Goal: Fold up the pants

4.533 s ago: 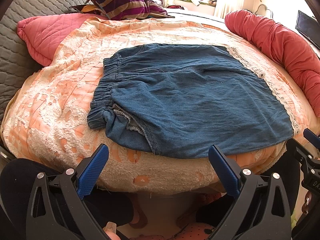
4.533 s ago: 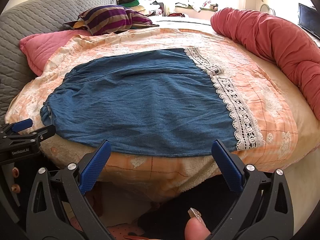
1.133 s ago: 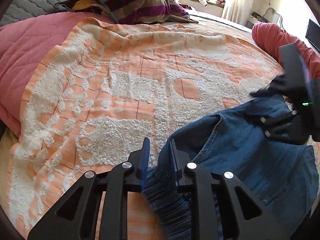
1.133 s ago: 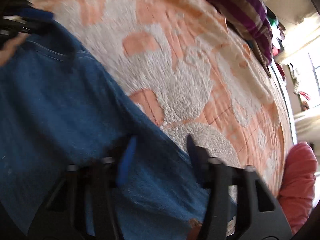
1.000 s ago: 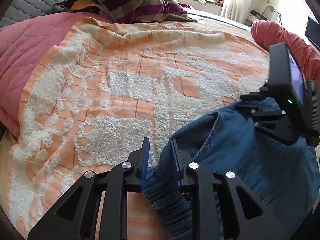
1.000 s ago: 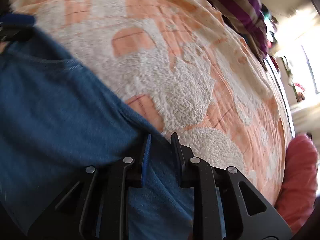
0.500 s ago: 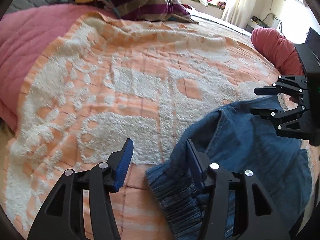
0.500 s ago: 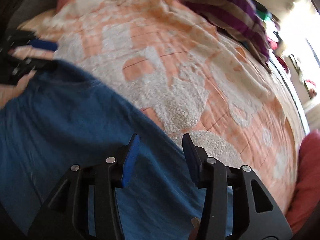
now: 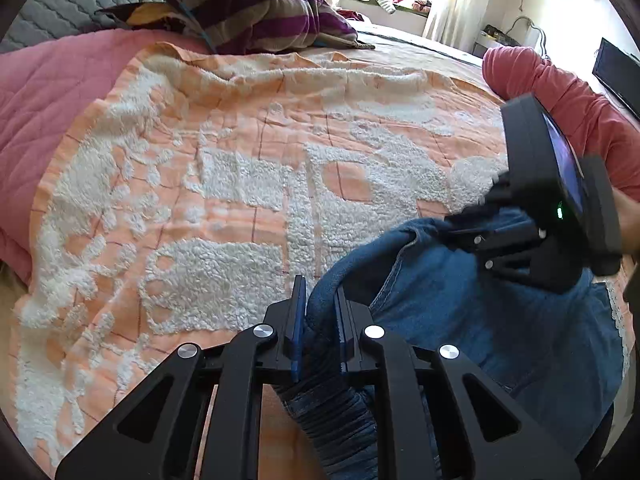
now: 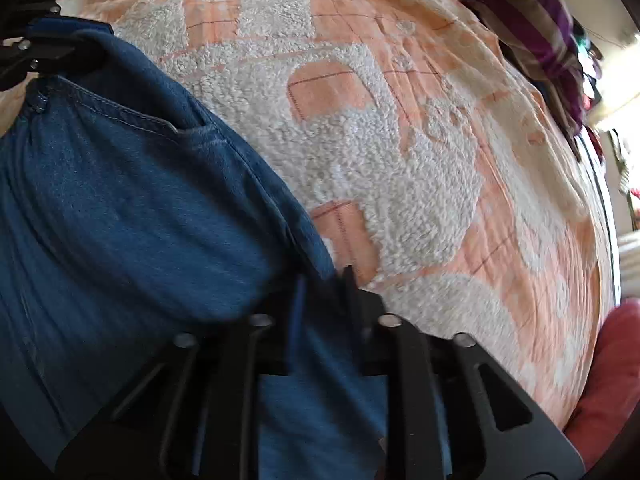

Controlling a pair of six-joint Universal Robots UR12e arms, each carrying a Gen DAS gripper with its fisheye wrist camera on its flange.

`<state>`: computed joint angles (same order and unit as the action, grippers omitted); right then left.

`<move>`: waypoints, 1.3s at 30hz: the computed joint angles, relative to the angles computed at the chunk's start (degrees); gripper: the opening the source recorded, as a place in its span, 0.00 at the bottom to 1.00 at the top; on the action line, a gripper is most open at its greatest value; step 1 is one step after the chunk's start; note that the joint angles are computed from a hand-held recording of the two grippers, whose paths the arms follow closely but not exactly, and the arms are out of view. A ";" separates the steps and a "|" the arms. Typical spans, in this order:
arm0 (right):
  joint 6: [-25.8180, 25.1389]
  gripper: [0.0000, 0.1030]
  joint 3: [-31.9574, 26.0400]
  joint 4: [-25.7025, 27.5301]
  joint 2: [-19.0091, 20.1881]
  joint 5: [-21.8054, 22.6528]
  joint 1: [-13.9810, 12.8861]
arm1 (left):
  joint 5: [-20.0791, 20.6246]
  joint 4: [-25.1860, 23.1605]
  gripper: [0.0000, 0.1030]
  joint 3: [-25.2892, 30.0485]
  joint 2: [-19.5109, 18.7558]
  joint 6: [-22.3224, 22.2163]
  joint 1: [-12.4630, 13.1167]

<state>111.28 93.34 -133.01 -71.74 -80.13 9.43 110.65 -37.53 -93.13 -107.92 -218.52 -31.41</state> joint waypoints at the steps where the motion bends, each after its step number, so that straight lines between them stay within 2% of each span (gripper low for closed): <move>1: 0.26 0.04 1.10 -2.02 -0.43 0.17 -0.05 | 0.13 0.07 0.12 0.05 -0.02 0.06 -0.03; 2: 0.93 0.03 2.67 -5.42 -0.98 0.30 -0.12 | 0.50 -0.35 0.12 0.21 -0.06 0.18 -0.12; 7: 7.48 0.01 5.62 -12.47 -2.93 5.53 -2.08 | 3.90 -1.35 0.13 0.78 -0.31 1.99 -0.96; 10: 10.60 0.01 6.14 -13.84 -4.03 8.67 -3.31 | 6.49 -0.61 0.14 0.99 -0.33 3.83 -1.71; 14: 12.27 0.01 7.28 -14.84 -6.06 12.71 -5.19 | 10.62 0.19 0.14 1.49 -0.44 6.08 -3.01; 18: 13.57 0.01 9.83 -16.41 -8.81 16.22 -7.29 | 12.24 1.99 0.16 1.18 0.20 7.46 -4.35; 20: 13.93 0.01 11.20 -16.16 -10.32 18.60 -8.68 | 15.34 0.40 0.27 1.54 0.32 7.57 -5.69; 22: 13.03 0.01 13.23 -14.48 -12.58 22.08 -10.59 | 17.89 -2.22 0.29 2.06 0.35 7.49 -6.94; 26: 10.23 0.01 17.64 -11.55 -17.36 25.95 -13.80 | 19.13 -2.31 0.27 1.55 1.20 8.36 -9.33; 29: 6.91 0.01 20.56 -5.56 -21.23 29.55 -16.76 | 20.44 -3.14 0.27 0.86 1.71 7.66 -11.29; 32: 0.14 0.01 23.29 1.87 -25.10 32.27 -19.38 | 21.88 -5.54 0.27 0.30 2.02 5.75 -13.13; 35: -4.74 0.01 26.18 6.11 -28.38 32.46 -21.04 | 22.20 -8.77 0.26 0.24 2.31 3.69 -14.46; 39: -7.54 0.01 28.99 10.73 -31.25 32.81 -22.63 | 20.60 -12.29 0.26 -0.22 3.32 -0.86 -15.57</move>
<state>103.74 122.33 -122.28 -102.99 -47.32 -13.20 131.25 -49.82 -93.35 -104.61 -219.38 -46.98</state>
